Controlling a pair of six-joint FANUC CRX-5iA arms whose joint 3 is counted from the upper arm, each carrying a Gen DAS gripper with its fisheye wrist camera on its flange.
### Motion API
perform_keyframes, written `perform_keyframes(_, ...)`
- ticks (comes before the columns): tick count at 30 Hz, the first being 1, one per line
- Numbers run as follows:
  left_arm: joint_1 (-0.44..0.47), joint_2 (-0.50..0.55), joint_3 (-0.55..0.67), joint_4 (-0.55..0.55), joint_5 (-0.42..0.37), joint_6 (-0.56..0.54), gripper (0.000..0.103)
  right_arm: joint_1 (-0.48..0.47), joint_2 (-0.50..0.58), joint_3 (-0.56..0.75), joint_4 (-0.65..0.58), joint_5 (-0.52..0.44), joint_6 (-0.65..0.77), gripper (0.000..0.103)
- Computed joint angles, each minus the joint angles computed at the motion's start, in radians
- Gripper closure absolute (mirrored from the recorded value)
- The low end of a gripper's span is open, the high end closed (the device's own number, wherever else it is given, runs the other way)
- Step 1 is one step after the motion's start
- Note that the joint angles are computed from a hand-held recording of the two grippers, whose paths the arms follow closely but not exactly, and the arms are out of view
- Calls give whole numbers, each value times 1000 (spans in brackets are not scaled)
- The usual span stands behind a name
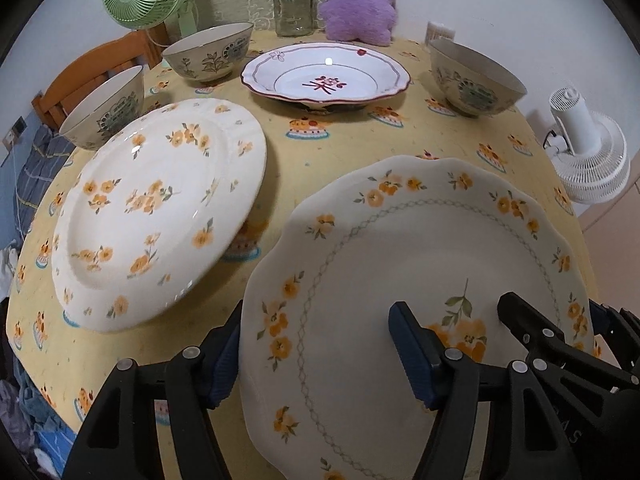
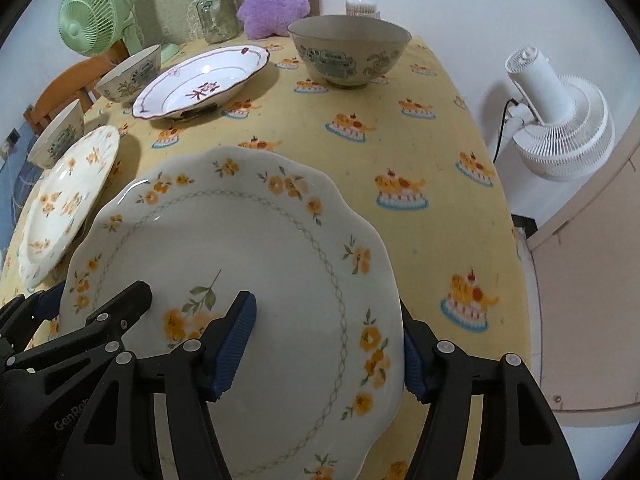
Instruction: Organize plates and bowls
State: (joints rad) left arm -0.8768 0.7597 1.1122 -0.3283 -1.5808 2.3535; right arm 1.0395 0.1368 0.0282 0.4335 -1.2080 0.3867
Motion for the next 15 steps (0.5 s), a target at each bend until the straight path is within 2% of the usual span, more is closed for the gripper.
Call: perform_keyframes(15, 8, 70, 124, -47, -59, -34, 34, -61, 43, 55, -53, 47, 52, 34)
